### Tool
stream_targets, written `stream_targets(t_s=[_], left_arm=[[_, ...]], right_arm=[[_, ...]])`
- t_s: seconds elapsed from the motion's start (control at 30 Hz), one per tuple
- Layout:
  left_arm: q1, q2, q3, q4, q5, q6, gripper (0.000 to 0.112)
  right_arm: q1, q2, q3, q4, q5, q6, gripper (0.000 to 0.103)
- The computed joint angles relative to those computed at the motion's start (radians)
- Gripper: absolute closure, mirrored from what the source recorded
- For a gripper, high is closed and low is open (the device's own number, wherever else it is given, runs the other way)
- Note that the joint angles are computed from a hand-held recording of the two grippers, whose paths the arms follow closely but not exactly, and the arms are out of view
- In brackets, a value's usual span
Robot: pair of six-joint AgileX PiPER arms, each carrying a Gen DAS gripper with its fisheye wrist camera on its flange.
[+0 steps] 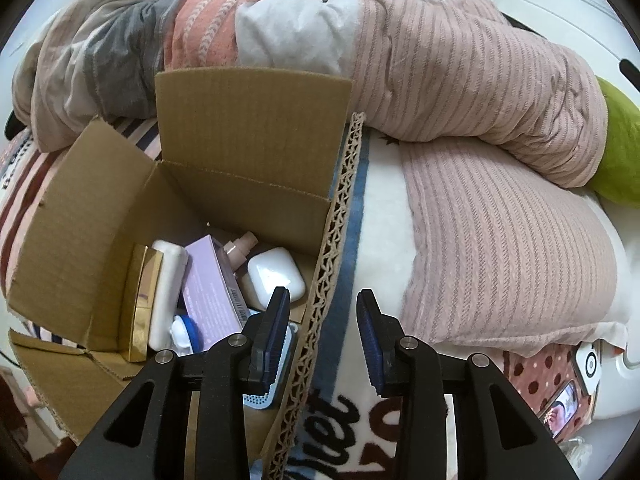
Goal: Organize rigid objects
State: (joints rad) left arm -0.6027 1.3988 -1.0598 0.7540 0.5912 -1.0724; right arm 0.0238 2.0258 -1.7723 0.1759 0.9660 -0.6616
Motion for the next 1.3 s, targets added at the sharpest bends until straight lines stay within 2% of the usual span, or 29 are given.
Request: stream_targets(t_s=[0.1, 0.2, 0.27, 0.4, 0.47, 0.53, 0.67, 0.83, 1.0, 1.1, 1.3], left_arm=[[-0.019, -0.077, 0.069, 0.081, 0.048, -0.108, 0.010], [-0.014, -0.148, 0.129, 0.104, 0.065, -0.161, 0.010], [-0.007, -0.186, 0.158, 0.112, 0.072, -0.192, 0.010], [-0.026, -0.241, 0.210, 0.177, 0.106, -0.287, 0.010], [-0.034, -0.260, 0.228, 0.186, 0.120, -0.311, 0.010], [-0.045, -0.270, 0.238, 0.192, 0.133, -0.335, 0.010], [-0.069, -0.281, 0.256, 0.217, 0.164, -0.398, 0.010], [-0.093, -0.293, 0.271, 0.227, 0.191, -0.432, 0.010], [-0.117, -0.291, 0.267, 0.229, 0.235, -0.442, 0.010], [-0.117, -0.298, 0.273, 0.228, 0.226, -0.442, 0.010], [-0.139, -0.290, 0.273, 0.231, 0.256, -0.458, 0.010]], right_arm=[[-0.006, -0.016, 0.012, 0.030, -0.019, 0.001, 0.072], [-0.034, -0.052, 0.039, 0.122, -0.036, -0.045, 0.070], [-0.054, -0.100, 0.087, 0.197, -0.060, -0.096, 0.057], [-0.100, -0.281, 0.281, 0.438, -0.147, -0.302, 0.037], [-0.123, -0.347, 0.350, 0.550, -0.127, -0.393, 0.020], [-0.135, -0.393, 0.411, 0.626, -0.117, -0.456, 0.010], [-0.135, -0.503, 0.560, 0.727, -0.131, -0.602, 0.001], [-0.125, -0.581, 0.668, 0.795, -0.148, -0.695, 0.001], [-0.139, -0.584, 0.681, 0.822, -0.103, -0.712, 0.001], [-0.150, -0.595, 0.696, 0.830, -0.093, -0.726, 0.001], [-0.163, -0.597, 0.704, 0.841, -0.067, -0.737, 0.001]])
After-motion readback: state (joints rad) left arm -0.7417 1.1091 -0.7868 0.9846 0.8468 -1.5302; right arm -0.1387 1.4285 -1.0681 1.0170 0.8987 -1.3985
